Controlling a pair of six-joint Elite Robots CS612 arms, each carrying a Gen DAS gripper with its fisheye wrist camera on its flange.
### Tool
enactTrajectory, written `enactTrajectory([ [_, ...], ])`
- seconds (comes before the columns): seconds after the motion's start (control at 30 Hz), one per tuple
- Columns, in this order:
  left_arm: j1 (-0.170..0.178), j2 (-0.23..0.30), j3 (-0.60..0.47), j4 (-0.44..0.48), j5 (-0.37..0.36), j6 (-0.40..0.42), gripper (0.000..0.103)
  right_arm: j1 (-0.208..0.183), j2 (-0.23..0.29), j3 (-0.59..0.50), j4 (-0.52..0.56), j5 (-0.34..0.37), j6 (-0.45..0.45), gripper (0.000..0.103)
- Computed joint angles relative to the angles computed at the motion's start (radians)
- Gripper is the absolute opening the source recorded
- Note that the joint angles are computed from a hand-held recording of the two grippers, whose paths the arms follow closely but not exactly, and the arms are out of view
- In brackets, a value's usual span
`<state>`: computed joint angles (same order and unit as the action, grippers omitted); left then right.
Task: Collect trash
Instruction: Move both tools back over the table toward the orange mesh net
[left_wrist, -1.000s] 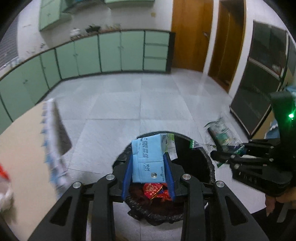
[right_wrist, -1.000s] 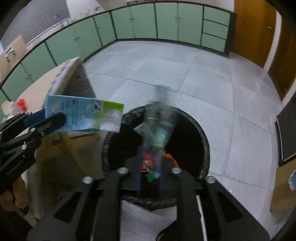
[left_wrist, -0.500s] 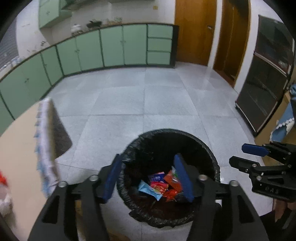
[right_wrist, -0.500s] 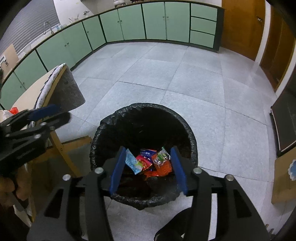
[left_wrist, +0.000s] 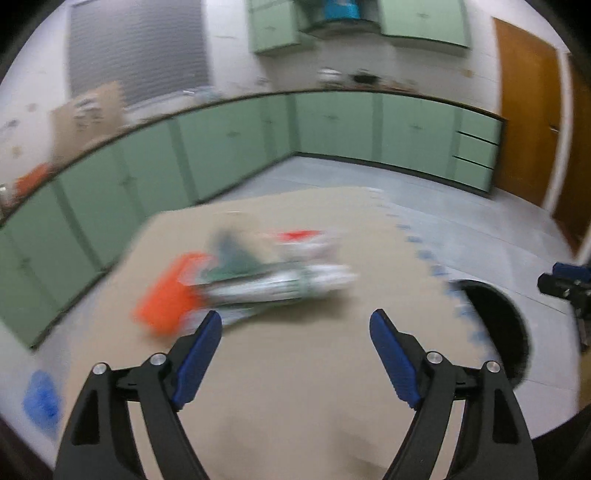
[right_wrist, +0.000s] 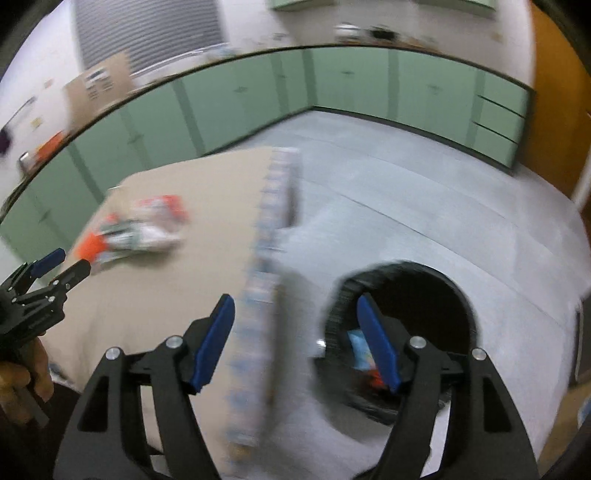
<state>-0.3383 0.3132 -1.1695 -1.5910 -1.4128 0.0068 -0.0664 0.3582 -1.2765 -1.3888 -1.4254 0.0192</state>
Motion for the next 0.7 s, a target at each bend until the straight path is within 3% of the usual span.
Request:
enactTrajectory([
  [0.13, 0.05, 0.003, -0.026, 0.011, 0.022, -0.066, 0.081, 0.051, -0.042, 0.101, -0.057, 0.048, -0.045, 0.067],
  [0.37, 0.109, -0.001, 0.018, -0.025, 0.008, -0.076, 0.081, 0.106, -0.116, 0.279, -0.151, 0.059, -0.094, 0.067],
  [0.7, 0.123, -0.032, 0.176, -0.105, -0.024, -0.075, 0.077, 0.121, -0.156, 0.417, -0.21, 0.043, -0.105, 0.067],
])
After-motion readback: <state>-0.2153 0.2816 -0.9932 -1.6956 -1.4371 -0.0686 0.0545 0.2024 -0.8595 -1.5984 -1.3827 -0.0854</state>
